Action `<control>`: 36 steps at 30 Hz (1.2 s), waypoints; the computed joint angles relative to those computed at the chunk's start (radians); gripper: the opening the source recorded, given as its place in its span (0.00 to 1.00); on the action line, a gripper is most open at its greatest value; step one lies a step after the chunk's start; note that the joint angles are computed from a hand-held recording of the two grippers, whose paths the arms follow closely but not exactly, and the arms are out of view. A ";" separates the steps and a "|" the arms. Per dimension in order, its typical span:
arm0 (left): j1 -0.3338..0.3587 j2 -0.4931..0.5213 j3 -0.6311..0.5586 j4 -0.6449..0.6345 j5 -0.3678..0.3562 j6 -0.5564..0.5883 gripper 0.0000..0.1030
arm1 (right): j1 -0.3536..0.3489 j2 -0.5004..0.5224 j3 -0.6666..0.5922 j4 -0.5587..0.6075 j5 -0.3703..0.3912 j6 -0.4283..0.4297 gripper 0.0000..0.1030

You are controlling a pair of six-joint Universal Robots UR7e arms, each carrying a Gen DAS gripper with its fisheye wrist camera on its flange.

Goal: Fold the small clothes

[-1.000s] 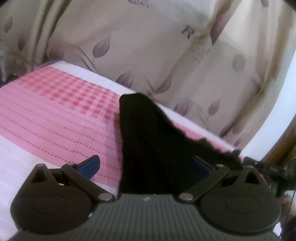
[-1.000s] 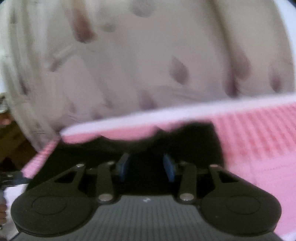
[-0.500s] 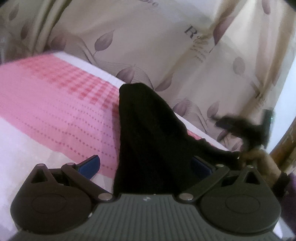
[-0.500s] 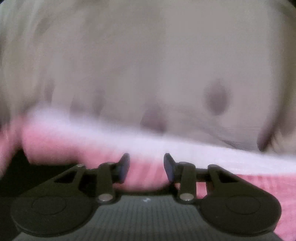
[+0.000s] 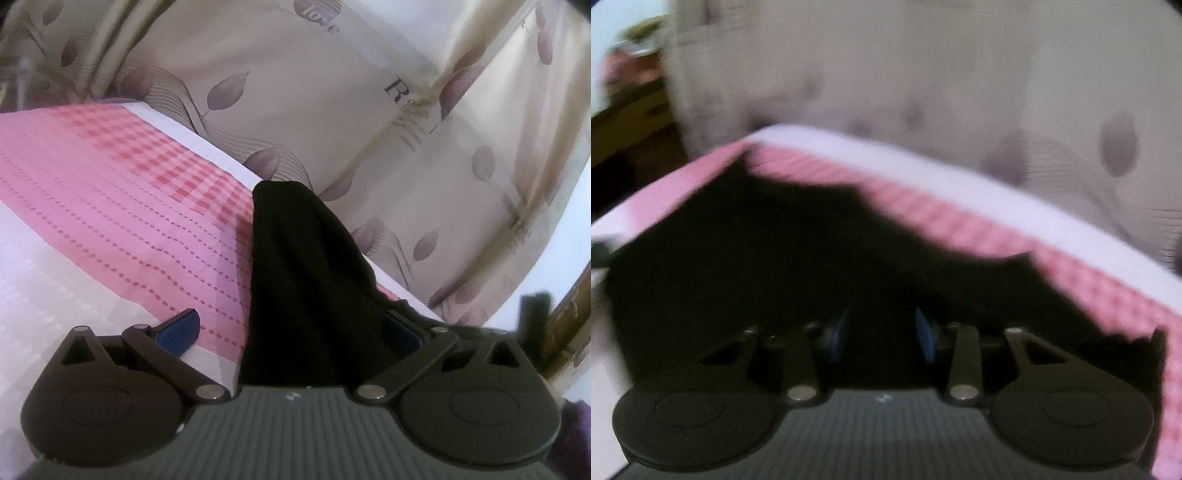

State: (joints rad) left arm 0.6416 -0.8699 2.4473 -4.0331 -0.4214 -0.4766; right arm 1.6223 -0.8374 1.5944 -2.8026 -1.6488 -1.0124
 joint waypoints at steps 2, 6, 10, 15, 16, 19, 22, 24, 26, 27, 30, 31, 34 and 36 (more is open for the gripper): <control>-0.001 0.002 0.002 -0.011 0.003 0.001 1.00 | -0.001 0.042 -0.054 -0.029 -0.003 0.045 0.34; -0.001 0.005 0.000 -0.017 0.004 0.005 1.00 | -0.033 0.031 -0.109 0.032 0.082 0.261 0.35; -0.002 0.011 -0.001 -0.031 0.005 0.009 1.00 | -0.060 -0.041 -0.046 0.013 0.219 0.346 0.38; -0.004 0.013 -0.002 -0.036 0.010 0.010 1.00 | 0.002 -0.075 -0.009 0.250 0.310 0.108 0.37; -0.004 0.013 -0.001 -0.036 0.011 0.011 1.00 | 0.020 -0.066 -0.004 0.261 0.293 0.065 0.36; -0.006 0.012 -0.001 -0.027 0.021 0.007 1.00 | 0.083 0.021 -0.045 0.200 0.084 0.093 0.36; -0.005 0.005 0.000 -0.003 0.020 0.000 1.00 | 0.060 0.086 -0.120 0.153 0.015 0.300 0.34; -0.005 0.000 0.004 0.003 0.019 -0.004 1.00 | 0.013 0.013 -0.049 0.076 0.169 0.404 0.36; -0.005 0.000 0.005 0.001 0.018 -0.005 1.00 | -0.037 -0.081 0.056 -0.064 0.298 0.422 0.37; -0.006 -0.001 0.005 0.003 0.018 -0.006 1.00 | -0.065 -0.134 0.102 -0.115 0.331 0.442 0.41; -0.005 -0.002 0.005 0.008 0.018 -0.009 1.00 | -0.157 -0.267 0.190 -0.156 0.365 0.443 0.43; -0.005 -0.003 0.004 0.012 0.017 -0.011 1.00 | -0.182 -0.307 0.215 -0.165 0.348 0.424 0.45; -0.001 -0.010 0.003 0.030 0.009 -0.018 1.00 | -0.269 -0.411 0.272 -0.095 0.326 0.359 0.73; 0.001 -0.018 0.005 0.049 -0.001 -0.027 1.00 | -0.312 -0.450 0.307 -0.039 0.330 0.348 0.76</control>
